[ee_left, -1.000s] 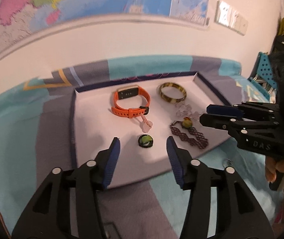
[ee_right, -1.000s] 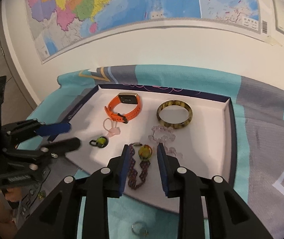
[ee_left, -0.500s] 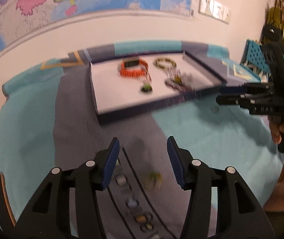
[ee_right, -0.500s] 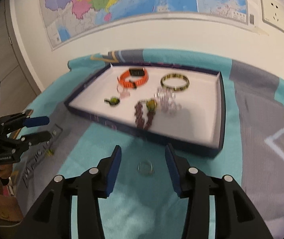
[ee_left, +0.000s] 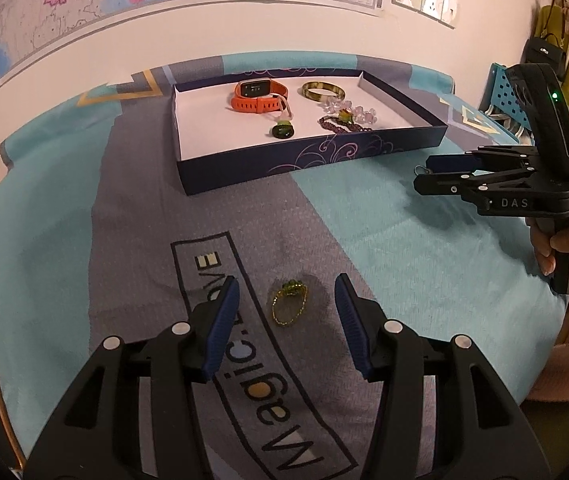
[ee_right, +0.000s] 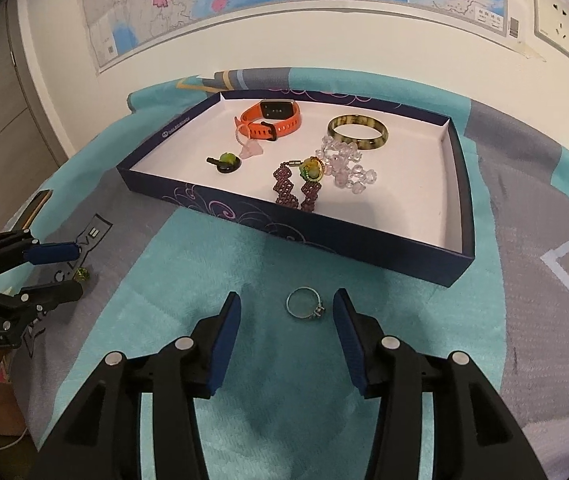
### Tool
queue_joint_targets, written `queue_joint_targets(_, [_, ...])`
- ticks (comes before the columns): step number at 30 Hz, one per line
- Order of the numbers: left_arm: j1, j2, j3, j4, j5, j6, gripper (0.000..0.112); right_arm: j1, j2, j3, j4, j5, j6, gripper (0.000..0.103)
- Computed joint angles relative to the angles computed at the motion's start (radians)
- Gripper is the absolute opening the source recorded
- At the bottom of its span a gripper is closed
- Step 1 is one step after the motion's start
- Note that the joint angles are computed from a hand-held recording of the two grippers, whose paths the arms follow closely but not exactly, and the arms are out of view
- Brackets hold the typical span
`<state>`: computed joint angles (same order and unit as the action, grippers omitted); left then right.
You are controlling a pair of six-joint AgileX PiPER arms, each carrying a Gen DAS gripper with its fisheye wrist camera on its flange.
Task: Organize jewelry
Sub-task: 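Grasp the gold ring with the left gripper while the right gripper approaches the silver ring, then lift the gold ring with the left gripper while the right gripper grasps the silver ring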
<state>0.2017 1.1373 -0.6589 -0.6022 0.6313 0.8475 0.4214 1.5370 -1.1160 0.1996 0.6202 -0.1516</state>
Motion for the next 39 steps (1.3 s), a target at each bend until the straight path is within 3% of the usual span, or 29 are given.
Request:
queue_joint_targets(12, [-0.041,0.017,-0.003,0.071,-0.036,-0.097,0.017,0.021,0.0,0.0,-0.056,-0.005,0.051,0.044])
queue_joint_targets(39, [-0.098,0.059,-0.032,0.058,-0.074,-0.155,0.014,0.021,-0.001,0.004,-0.07,-0.01,0.073,0.025])
